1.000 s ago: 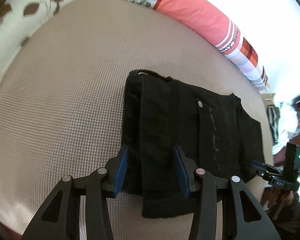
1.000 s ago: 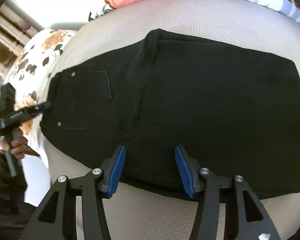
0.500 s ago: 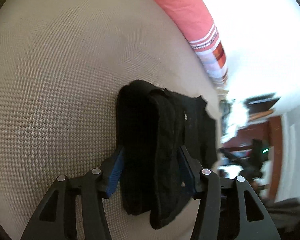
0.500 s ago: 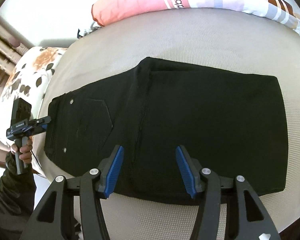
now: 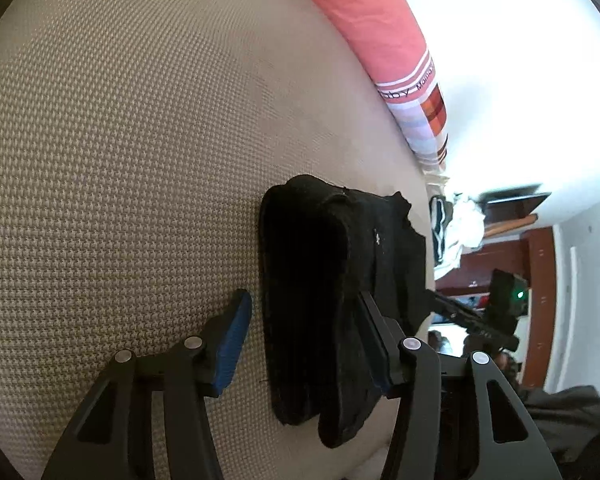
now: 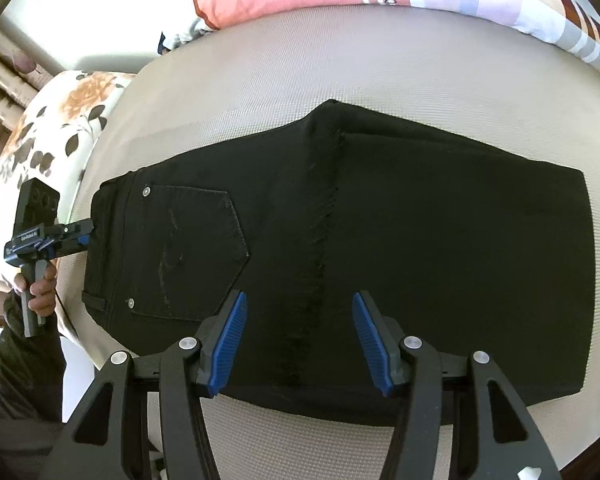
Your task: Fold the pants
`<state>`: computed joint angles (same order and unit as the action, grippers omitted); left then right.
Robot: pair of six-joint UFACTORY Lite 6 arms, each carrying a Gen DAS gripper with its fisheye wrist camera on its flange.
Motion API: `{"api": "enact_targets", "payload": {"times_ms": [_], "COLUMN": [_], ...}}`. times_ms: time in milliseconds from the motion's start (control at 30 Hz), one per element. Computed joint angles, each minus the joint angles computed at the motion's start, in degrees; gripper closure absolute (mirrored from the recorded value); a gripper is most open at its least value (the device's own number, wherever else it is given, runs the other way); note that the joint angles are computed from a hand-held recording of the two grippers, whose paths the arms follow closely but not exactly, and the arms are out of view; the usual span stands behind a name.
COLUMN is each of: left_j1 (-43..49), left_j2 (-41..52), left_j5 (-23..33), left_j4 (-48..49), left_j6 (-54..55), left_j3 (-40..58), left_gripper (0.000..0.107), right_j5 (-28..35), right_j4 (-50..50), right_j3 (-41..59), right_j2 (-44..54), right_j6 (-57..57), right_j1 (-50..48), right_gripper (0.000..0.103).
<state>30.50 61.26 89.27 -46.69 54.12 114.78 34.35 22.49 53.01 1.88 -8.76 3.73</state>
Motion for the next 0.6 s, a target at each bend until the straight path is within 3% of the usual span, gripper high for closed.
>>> {"api": "enact_targets", "payload": {"times_ms": [167, 267, 367, 500, 600], "left_j1": [-1.73, -4.15, -6.10, -5.53, -7.05], "left_j2": [2.59, 1.33, -1.94, -9.64, -20.53], "left_j5": [2.93, 1.59, -2.43, -10.52, -21.03], "left_j4": [-0.57, -1.14, -2.23, -3.40, -3.78], "left_j6": [-1.59, -1.57, -1.43, 0.65, 1.97], "left_j3": [2.83, 0.15, -5.04, -16.33, -28.90], "left_gripper": [0.053, 0.057, 0.059, 0.071, 0.072], "right_j5": [-0.89, -1.44, -1.65, -1.61, -1.74], "right_j4": [2.52, 4.24, 6.25, 9.16, 10.80], "right_j3": [0.25, -0.25, -0.93, -2.70, -4.14], "right_j2": [1.06, 0.81, 0.57, -1.45, -3.46], "right_j6": [-0.95, -2.09, -3.85, -7.27, -9.90], "right_j1": [0.80, 0.89, 0.38, -1.36, -3.80], "right_gripper": [0.050, 0.050, 0.050, 0.050, 0.050]}}
